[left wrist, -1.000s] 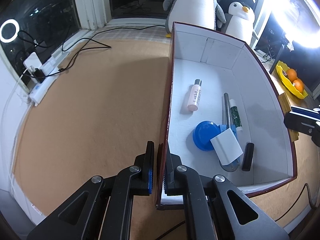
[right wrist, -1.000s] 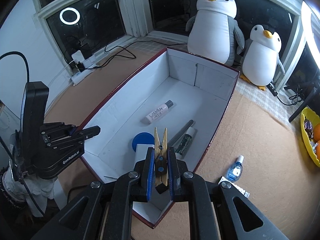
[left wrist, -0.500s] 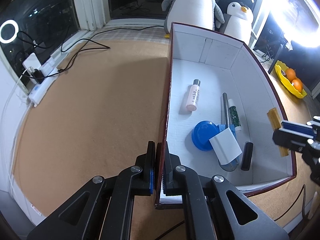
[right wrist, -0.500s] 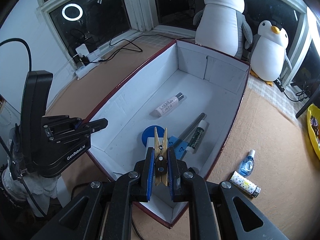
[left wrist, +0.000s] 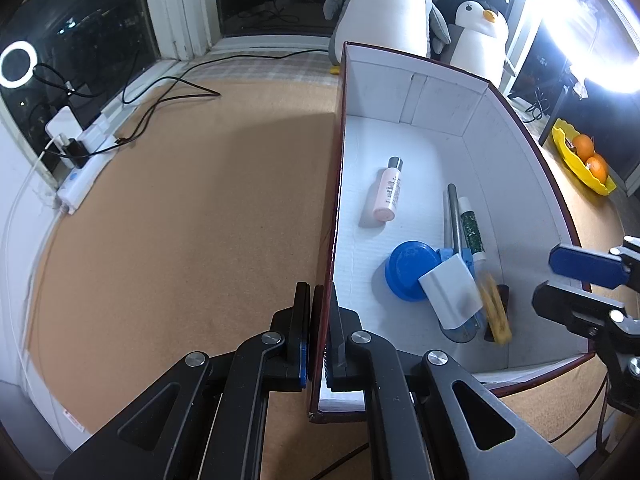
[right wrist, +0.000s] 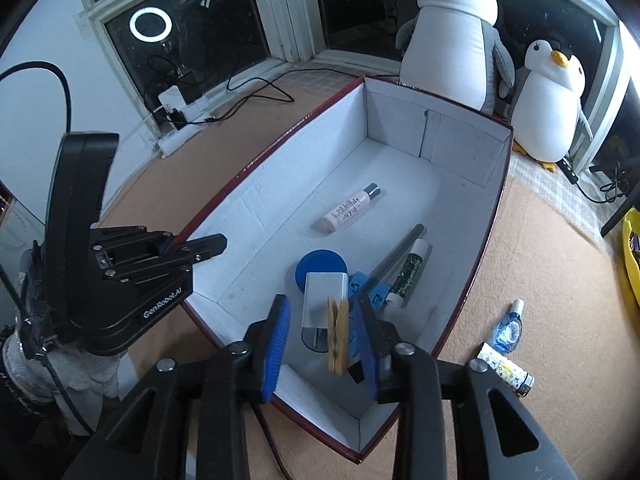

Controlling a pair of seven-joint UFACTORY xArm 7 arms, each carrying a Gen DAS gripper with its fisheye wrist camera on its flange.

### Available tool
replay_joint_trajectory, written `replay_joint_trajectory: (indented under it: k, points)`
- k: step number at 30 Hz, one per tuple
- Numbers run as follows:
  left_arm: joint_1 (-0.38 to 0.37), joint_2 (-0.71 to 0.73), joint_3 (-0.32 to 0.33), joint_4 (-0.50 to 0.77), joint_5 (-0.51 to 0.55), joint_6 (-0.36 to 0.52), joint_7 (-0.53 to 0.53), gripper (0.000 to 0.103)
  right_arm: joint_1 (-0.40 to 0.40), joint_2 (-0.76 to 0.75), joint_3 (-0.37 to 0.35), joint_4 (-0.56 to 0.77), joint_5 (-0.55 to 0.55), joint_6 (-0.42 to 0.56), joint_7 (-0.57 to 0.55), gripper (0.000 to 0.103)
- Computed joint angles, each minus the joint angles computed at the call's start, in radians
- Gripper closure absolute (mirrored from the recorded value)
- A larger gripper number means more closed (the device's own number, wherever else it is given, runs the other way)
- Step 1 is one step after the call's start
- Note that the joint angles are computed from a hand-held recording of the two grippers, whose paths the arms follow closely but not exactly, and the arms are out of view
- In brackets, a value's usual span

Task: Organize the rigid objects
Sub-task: 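Carry the clothespin into the box and release it with the right gripper, then move the right gripper to the blue eye-drop bottle and grasp it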

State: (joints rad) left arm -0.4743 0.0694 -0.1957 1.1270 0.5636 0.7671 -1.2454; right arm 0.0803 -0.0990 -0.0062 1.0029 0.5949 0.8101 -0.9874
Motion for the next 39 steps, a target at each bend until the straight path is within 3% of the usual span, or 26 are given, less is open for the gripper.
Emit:
replay_joint_trajectory:
  k: [7, 14, 21, 28, 39]
  points:
    - [0.002, 0.001, 0.002, 0.0, -0.003, 0.006, 0.007, 0.099, -0.021, -0.012, -0.026, 0.016, 0.054, 0.031, -0.009, 0.069]
    - [-0.001, 0.007, 0.002, 0.01, -0.002, 0.021, 0.009, 0.099, -0.081, -0.016, -0.068, 0.041, 0.091, 0.028, -0.002, 0.06]
    - [-0.006, 0.014, 0.003, 0.024, -0.003, 0.039, 0.012, 0.099, -0.149, 0.07, -0.08, 0.095, 0.023, -0.02, 0.077, 0.058]
    - [-0.011, 0.024, 0.004, 0.041, -0.006, 0.063, 0.02, 0.099, -0.212, 0.175, -0.061, 0.16, -0.006, -0.008, 0.108, 0.055]
    - [-0.021, 0.035, 0.007, 0.061, -0.008, 0.095, 0.017, 0.099, -0.228, 0.348, 0.0, 0.28, -0.125, -0.007, 0.263, 0.054]
